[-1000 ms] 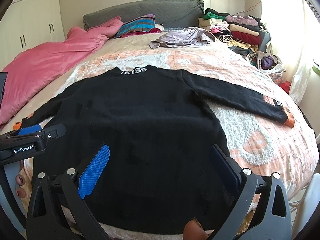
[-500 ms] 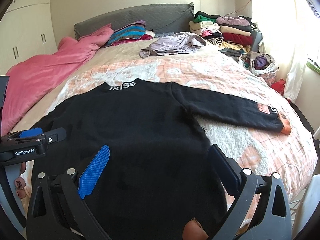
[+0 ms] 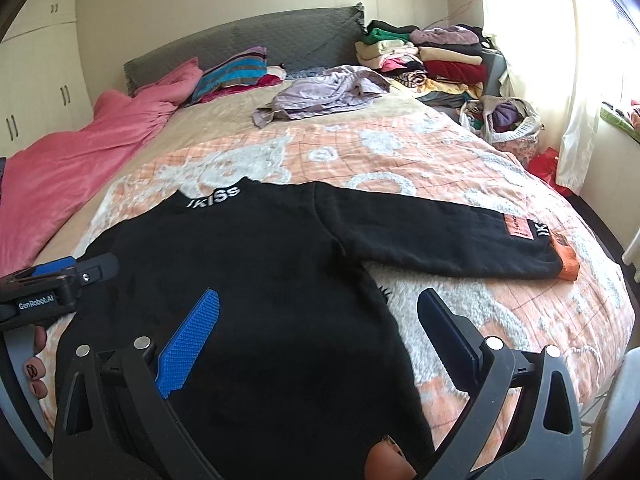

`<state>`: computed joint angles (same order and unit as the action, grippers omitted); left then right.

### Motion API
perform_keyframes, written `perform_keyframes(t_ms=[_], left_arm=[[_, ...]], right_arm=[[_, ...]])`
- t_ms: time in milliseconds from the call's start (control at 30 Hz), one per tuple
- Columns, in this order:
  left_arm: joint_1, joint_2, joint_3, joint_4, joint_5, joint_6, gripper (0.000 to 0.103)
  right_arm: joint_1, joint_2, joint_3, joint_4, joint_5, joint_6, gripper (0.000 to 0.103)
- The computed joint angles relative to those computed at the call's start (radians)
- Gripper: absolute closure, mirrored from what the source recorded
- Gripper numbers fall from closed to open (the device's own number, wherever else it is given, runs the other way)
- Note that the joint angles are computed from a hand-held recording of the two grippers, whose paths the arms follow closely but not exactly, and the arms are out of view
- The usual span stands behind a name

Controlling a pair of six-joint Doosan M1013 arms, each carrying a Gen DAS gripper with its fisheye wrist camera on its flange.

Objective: Fold small clothes
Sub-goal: 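Move the right gripper toward the orange cuff of the nearest sleeve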

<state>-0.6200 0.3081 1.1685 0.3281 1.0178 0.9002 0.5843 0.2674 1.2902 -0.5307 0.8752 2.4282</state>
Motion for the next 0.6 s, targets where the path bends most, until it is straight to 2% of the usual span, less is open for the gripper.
perform_keyframes(t_ms=[367, 600], left_arm=[[0.028, 0.053, -0.072, -0.040, -0.002, 0.072, 0.009], [0.033, 0.097, -0.118, -0.074, 0.010, 0.131, 0.009]], right_arm=[[-0.051, 0.022, -0.030, 0.005, 0.019, 0.047, 0.004], [-0.094, 0.038, -0.045, -0.001, 0.063, 0.104, 0.004]])
